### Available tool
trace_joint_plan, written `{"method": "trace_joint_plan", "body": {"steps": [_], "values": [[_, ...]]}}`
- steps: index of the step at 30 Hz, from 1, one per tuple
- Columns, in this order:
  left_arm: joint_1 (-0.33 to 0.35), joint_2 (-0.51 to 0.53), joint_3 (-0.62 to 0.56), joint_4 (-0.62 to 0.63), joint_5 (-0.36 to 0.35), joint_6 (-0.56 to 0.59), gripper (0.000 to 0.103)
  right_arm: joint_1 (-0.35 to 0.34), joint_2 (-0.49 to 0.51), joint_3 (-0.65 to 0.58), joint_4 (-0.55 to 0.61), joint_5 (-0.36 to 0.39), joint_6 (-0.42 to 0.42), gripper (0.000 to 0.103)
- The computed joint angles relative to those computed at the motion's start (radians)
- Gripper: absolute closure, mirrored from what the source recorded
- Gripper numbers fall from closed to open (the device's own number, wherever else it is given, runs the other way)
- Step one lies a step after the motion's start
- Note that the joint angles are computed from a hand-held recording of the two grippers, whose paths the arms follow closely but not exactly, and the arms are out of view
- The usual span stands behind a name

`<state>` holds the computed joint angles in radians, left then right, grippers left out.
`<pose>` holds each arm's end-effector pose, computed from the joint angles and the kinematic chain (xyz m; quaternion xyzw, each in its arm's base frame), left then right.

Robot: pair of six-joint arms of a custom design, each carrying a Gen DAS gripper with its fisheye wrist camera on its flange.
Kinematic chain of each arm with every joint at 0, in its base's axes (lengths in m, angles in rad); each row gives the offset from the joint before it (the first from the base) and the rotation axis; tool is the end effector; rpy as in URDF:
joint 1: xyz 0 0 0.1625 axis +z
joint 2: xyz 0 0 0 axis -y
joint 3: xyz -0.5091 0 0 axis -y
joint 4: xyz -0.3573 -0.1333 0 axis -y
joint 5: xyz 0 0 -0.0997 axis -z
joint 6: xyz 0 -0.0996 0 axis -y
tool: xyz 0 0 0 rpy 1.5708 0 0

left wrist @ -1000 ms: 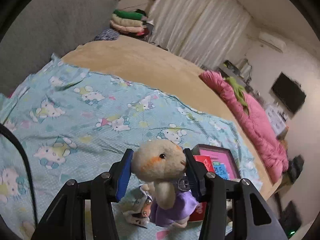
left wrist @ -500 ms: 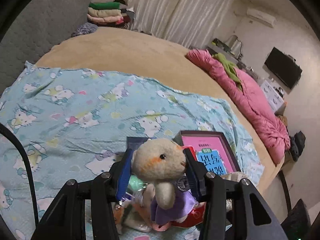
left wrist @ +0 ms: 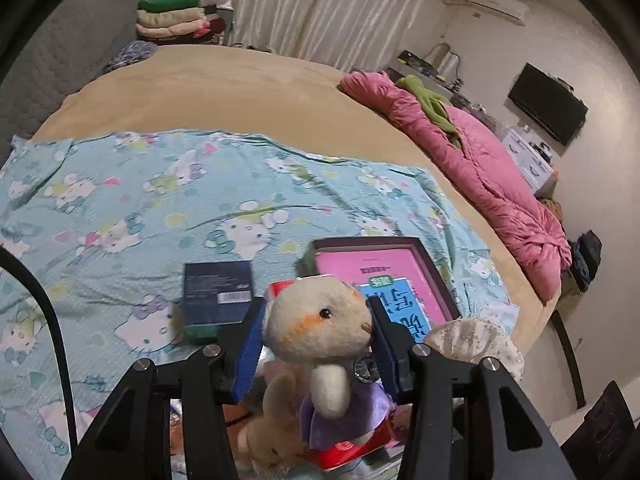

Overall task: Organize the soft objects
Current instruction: 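Carry the bears with the left tool while the right tool carries the cloth over the pink tray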

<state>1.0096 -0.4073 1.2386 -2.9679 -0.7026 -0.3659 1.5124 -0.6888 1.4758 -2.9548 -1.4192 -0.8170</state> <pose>-0.2629 -0.8115 0.0993 -0.0319 0.8785 -0.4071 0.2480 0.1024 -0.7904 0.2077 0.3736 -0.8770 0.2963 0.0587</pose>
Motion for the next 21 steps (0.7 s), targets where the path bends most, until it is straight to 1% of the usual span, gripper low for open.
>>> {"method": "trace_joint_plan", "body": {"steps": [11, 16, 21], "values": [[0.018, 0.113, -0.219, 0.200, -0.057, 0.031, 0.054, -0.026, 0.005, -0.061, -0.029, -0.022, 0.072, 0.094], [0.023, 0.151, -0.276, 0.246, -0.083, 0.051, 0.053, -0.034, 0.019, -0.097, -0.030, -0.057, 0.090, 0.094], [0.026, 0.181, -0.324, 0.290, -0.114, 0.073, 0.053, -0.039, 0.038, -0.147, 0.003, -0.108, 0.096, 0.094]]}}
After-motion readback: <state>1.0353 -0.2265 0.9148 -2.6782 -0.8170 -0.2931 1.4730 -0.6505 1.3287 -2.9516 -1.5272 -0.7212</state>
